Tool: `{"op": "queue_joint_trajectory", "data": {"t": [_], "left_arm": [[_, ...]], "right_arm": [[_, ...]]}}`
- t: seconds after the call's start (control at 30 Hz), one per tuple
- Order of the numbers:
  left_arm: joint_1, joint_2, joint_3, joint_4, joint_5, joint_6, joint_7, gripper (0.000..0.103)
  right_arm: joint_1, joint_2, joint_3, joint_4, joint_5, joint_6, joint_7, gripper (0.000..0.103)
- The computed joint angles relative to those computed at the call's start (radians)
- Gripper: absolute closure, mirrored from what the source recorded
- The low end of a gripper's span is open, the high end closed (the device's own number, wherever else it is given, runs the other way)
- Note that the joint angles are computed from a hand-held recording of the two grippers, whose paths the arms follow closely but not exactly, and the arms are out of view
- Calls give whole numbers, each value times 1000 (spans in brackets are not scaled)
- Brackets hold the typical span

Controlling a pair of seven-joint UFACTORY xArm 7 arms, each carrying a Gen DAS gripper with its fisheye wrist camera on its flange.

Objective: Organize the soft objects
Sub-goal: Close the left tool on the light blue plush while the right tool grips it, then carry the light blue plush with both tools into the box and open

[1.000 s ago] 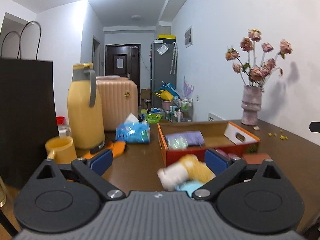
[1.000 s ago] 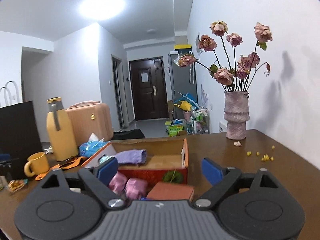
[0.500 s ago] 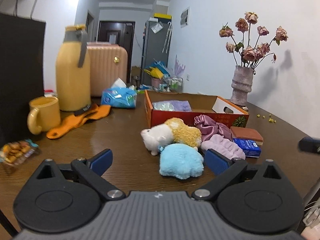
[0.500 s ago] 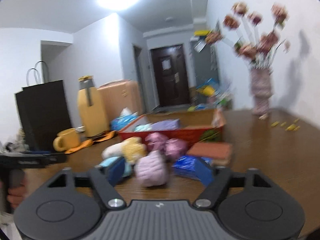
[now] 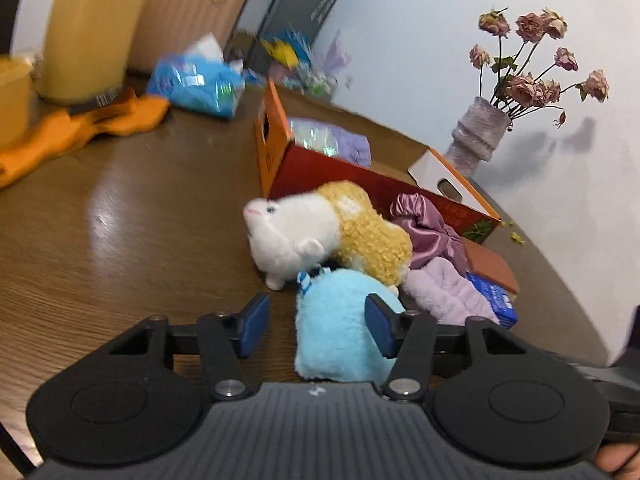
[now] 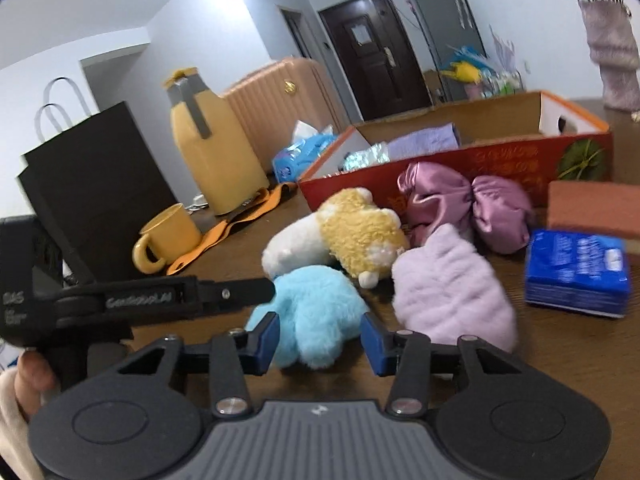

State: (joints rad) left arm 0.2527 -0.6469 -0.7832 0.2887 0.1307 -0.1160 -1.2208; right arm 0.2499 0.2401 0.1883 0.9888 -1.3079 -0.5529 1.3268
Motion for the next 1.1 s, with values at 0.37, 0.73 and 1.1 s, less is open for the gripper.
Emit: {"op": "queue_joint_trajectory", "data": {"t": [0.37, 0.73, 1.1], "left_arm": [[-225, 55, 128, -45, -124, -61, 46, 73], [-227, -12, 7, -17, -96, 5, -75, 67], [-157, 5, -29, -9, -39, -14, -140, 72]], "right_arm": [[-9, -8, 11, 28, -163, 48, 107, 82], [-68, -154, -109, -200, -98, -139, 44, 62], [-56, 24, -61, -65, -61, -168, 189, 71]]}}
